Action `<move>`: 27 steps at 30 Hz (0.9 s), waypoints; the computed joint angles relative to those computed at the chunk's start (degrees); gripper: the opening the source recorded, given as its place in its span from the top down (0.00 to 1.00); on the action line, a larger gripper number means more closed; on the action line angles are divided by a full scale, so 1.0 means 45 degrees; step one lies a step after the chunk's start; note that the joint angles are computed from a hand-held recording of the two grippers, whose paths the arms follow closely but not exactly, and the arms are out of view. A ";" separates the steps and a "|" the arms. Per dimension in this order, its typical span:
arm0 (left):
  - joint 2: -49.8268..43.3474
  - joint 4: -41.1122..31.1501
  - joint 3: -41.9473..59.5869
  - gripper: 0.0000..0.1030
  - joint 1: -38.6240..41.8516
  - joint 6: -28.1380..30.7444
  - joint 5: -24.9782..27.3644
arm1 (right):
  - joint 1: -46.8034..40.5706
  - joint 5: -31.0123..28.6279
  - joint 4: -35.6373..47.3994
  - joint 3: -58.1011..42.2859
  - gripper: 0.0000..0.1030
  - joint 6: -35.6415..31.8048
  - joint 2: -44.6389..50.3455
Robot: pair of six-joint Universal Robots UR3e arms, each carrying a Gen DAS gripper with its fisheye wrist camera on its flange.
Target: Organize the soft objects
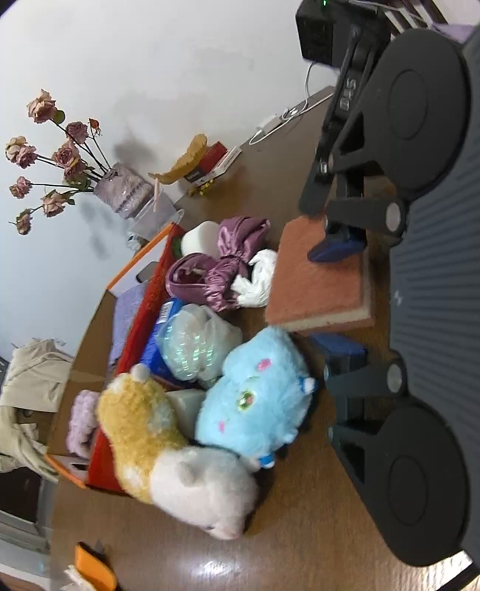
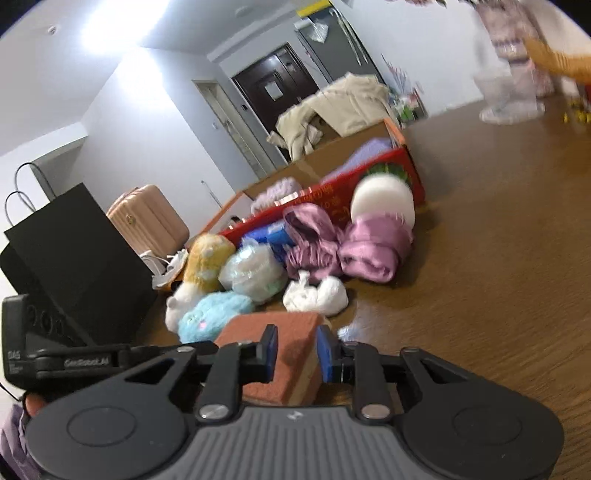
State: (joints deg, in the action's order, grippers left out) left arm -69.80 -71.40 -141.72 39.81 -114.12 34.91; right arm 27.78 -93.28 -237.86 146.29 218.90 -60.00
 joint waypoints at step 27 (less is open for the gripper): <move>-1.1033 1.0949 1.0725 0.62 -0.4184 -1.0735 0.2278 | -0.2503 0.3228 1.4013 -1.8180 0.71 -0.2195 0.5142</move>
State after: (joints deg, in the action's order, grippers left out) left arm -119.45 -22.13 -93.46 20.98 -162.43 45.16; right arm 16.52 -78.76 -174.80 64.48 209.02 -36.86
